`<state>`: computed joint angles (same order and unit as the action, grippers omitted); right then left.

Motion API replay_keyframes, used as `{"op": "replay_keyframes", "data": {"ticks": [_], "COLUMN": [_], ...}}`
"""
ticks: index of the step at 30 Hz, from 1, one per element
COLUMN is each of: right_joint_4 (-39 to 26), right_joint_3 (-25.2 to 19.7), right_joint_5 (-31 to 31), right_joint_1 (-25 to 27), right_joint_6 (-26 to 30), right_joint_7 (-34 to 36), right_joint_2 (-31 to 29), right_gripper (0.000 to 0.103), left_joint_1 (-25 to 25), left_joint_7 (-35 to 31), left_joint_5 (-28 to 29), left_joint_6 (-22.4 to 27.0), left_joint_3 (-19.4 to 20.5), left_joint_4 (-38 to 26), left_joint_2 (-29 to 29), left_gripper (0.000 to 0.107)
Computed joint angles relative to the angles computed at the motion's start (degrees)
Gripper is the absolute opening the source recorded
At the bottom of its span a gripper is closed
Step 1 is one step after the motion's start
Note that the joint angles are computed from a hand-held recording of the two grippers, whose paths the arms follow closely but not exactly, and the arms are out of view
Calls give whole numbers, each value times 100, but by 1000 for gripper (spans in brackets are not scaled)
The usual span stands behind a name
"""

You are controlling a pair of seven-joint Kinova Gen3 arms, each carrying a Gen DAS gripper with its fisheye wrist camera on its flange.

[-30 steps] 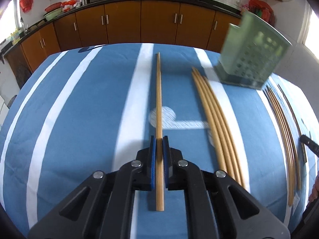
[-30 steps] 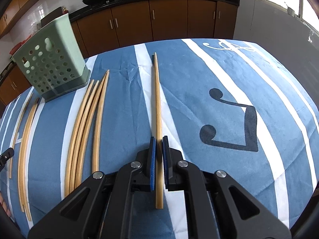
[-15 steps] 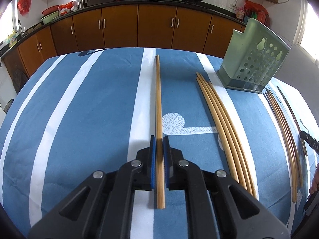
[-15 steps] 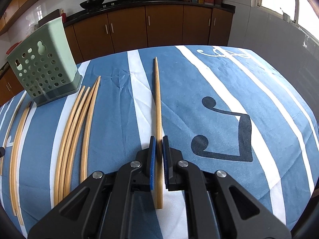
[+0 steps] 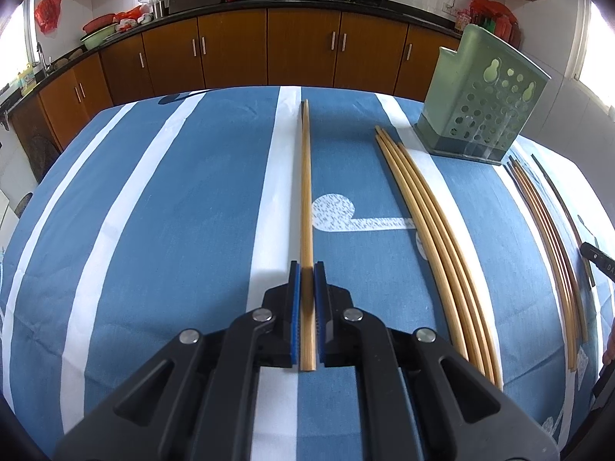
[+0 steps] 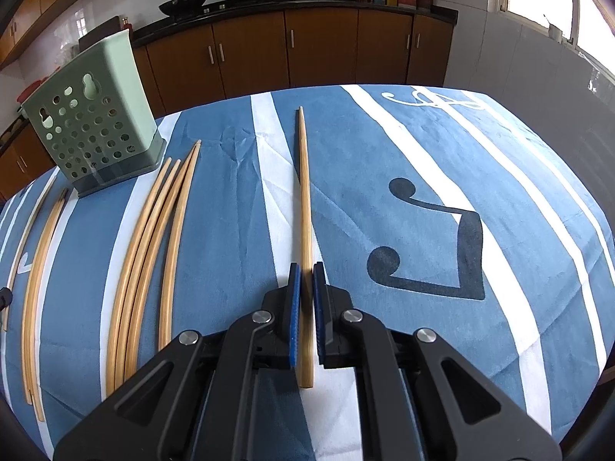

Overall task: Organize utensils
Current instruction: 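Lift both held chopsticks and carry them toward the green utensil holder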

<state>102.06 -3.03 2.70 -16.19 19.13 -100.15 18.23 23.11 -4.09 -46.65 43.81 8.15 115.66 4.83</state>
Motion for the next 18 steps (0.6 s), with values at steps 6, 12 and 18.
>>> {"op": "replay_keyframes", "data": {"ticks": [6,12,18], "right_joint_4": [360,563,639], "right_joint_3": [-286,-623,-899], "right_joint_5": [-334,-848,-1315], "right_joint_1": [390,825,1131], "right_joint_6": [-444,-800,-1071], "right_joint_7": [344,849,1321], "right_joint_2": [-376,-683,-899], "right_gripper": [7,7,7], "left_joint_1": [14,42,-11], "left_joint_7": [-191,128,515], "left_joint_5": [174,-187,-663], "left_joint_6": [160,508,920], "left_joint_3": [79,319,618], "left_joint_4": [-52,-104,-223], "left_joint_2": [-159,-471,-790], "left_gripper": [8,8,8]}}
